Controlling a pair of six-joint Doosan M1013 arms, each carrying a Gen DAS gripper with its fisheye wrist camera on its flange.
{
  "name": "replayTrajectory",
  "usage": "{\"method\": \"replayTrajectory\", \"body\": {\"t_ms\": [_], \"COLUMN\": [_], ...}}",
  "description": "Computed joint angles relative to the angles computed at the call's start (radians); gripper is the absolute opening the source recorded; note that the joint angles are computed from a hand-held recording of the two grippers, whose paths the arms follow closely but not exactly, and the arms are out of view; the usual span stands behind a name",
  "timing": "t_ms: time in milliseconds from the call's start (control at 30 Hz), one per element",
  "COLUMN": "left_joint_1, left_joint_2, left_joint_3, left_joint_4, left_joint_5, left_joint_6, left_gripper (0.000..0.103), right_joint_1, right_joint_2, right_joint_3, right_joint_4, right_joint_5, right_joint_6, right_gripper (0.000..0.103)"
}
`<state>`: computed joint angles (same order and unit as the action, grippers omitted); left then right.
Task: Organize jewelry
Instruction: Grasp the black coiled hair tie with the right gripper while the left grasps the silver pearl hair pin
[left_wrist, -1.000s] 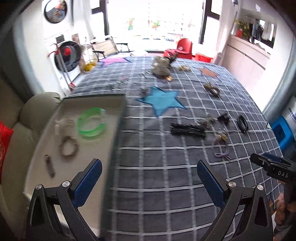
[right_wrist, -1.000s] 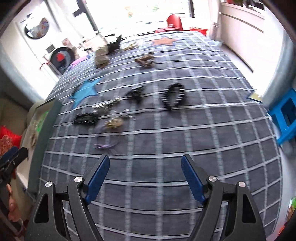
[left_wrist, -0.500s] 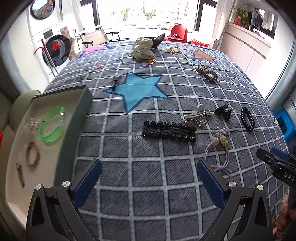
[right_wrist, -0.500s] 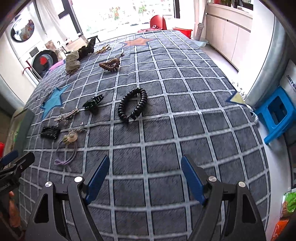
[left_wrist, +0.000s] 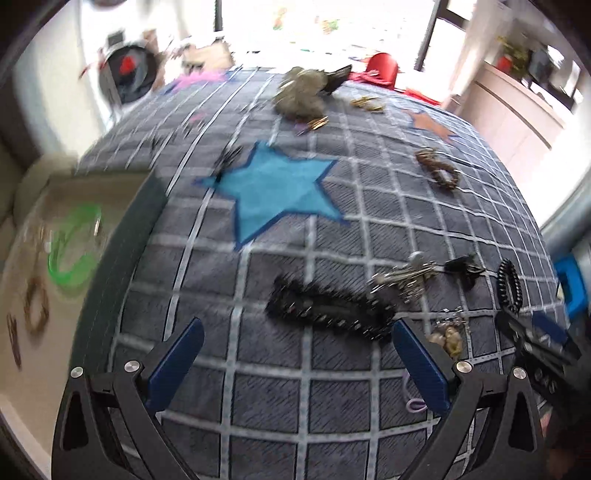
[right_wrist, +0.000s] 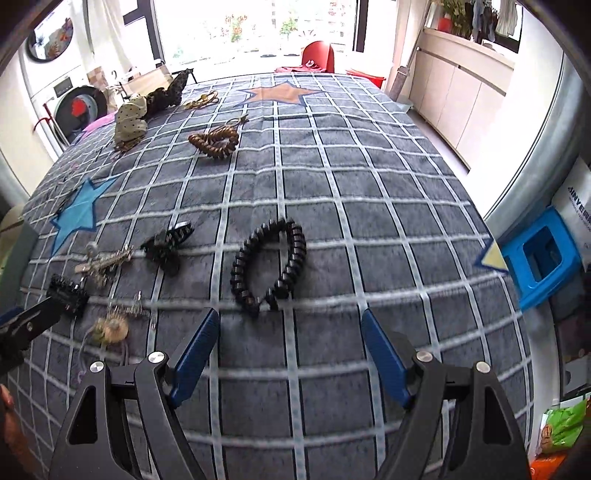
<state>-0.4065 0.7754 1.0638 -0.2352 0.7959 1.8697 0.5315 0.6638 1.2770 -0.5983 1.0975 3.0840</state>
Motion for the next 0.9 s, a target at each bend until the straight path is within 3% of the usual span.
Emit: {"method": "replayTrajectory", "body": {"t_ms": [167,267,333,400,467,567,667,733,900], "left_joint_1": [-0.012,-0.019,-0.024,-0.028,-0.034,-0.04,-0.041,-0.041,-0.04], "left_joint_2": [0.003,0.009,0.015,0.022,0.036,0.046,0.048,0.047,0.046], "left_joint_3": [-0.014,-0.029,-0.042,-0.053,-0.075,-0.084,-0.082,-0.079,-0.074], "left_joint_4": [-0.064,-0.106,-0.129,-0.148,-0.14,-0.136,-0.142,-0.15,-0.144], "left_joint_5": [-0.017,-0.006,0.008,0.021,0.052,0.07,0.069,0.065,0.052], "left_joint_6": [0.143,0.224,0.263,0.29,0.29,0.293,0.296,0.302,0.291], "left_gripper": [0.103,0.089,0.089,0.072,0.07,0.055,0.054,0.043,0.038], "right_joint_1": [-0.016,-0.021,-0.022,-0.023,-0.025,-0.027,-0.028,-0.027,-0.025], "right_joint_2": [0.014,0.018,0.018,0.017,0.016,0.016,0.016,0.015,0.012], "right_joint_3": [-0.02,-0.024,-0.023,-0.022,-0.021,-0.021,-0.02,-0.017,-0.012], "right_joint_4": [-0.017,-0.031,-0.044,-0.05,-0.054,-0.058,-0.061,-0.068,-0.077], "right_joint_5": [0.007,0.006,0.004,0.001,-0.003,-0.009,-0.019,-0.025,-0.037], "right_joint_6": [0.01,0.018,0.024,0.025,0.026,0.021,0.014,0.015,0.023], "right_gripper": [0.082,0.078,0.069,0.062,0.056,0.049,0.043,0.038,0.022]}}
